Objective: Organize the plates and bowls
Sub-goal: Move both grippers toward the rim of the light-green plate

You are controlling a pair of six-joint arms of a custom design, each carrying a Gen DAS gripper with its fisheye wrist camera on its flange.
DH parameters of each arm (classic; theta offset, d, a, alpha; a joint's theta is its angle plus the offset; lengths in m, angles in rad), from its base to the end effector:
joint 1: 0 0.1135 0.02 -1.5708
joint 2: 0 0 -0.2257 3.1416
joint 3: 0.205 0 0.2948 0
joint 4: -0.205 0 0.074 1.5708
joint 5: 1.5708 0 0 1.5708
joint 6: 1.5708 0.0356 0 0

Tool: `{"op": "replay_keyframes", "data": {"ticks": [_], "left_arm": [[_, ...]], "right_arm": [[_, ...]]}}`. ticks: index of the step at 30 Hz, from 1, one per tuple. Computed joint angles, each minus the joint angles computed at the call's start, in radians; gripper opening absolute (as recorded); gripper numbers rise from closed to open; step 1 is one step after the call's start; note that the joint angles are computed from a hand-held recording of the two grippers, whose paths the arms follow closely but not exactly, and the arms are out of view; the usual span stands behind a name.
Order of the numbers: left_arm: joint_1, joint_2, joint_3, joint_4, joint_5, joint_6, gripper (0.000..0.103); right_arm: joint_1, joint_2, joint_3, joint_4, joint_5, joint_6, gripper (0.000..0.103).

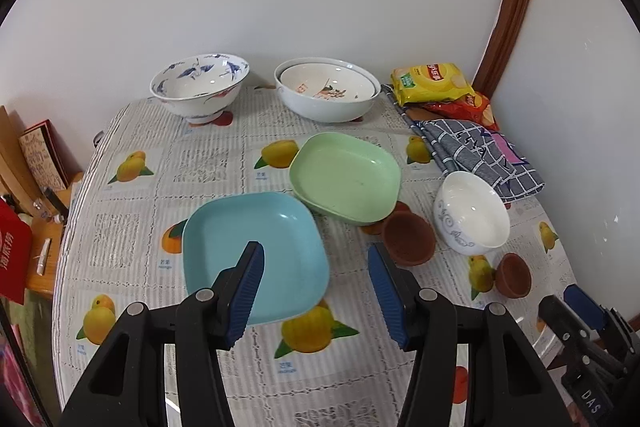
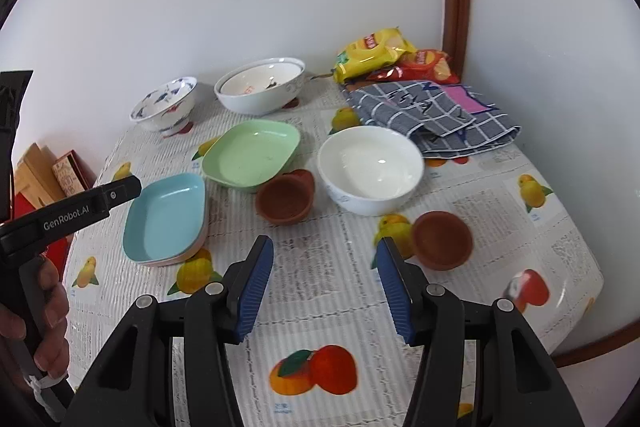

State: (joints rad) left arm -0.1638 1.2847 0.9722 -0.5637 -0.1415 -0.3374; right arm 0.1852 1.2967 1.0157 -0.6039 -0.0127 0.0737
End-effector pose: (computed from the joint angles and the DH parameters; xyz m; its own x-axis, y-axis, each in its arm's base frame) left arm 0.3159 -0.0471 0.2145 -0.7393 -0.2100 -0.6399 -0.1826 0.9771 -0.1096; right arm 0.3167 0.0598 0.2236 -0.7727 -0.0698 -0.6309 -0.1355 0.9892 0.0564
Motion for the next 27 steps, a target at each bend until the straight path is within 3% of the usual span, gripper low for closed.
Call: {"op": "replay_keyframes", "data": {"ticks": [5, 11, 23, 27], "left_arm": [[-0.039, 0.027, 0.055, -0.03, -0.054, -0.022, 0.052], [-0.021, 0.11, 0.143, -0.056, -0.043, -0.007, 0.052], [0.051, 0.377, 0.334, -0.021, -0.087, 0.079, 0.052], [0.09, 0.471, 0.4, -0.012, -0.052, 0.085, 0.052]], "right_arm": [[-0.07, 0.012, 0.04, -0.015, -0.078, -0.017, 0.053], [-0.064, 0.122, 0.137, -0.015, -0.125, -0.033, 0.053], [0.001, 0.493, 0.454, 0.038, -0.133, -0.034, 0.053], [0.02, 0.625, 0.575, 0.034, -0.135, -0.033, 0.053]]}}
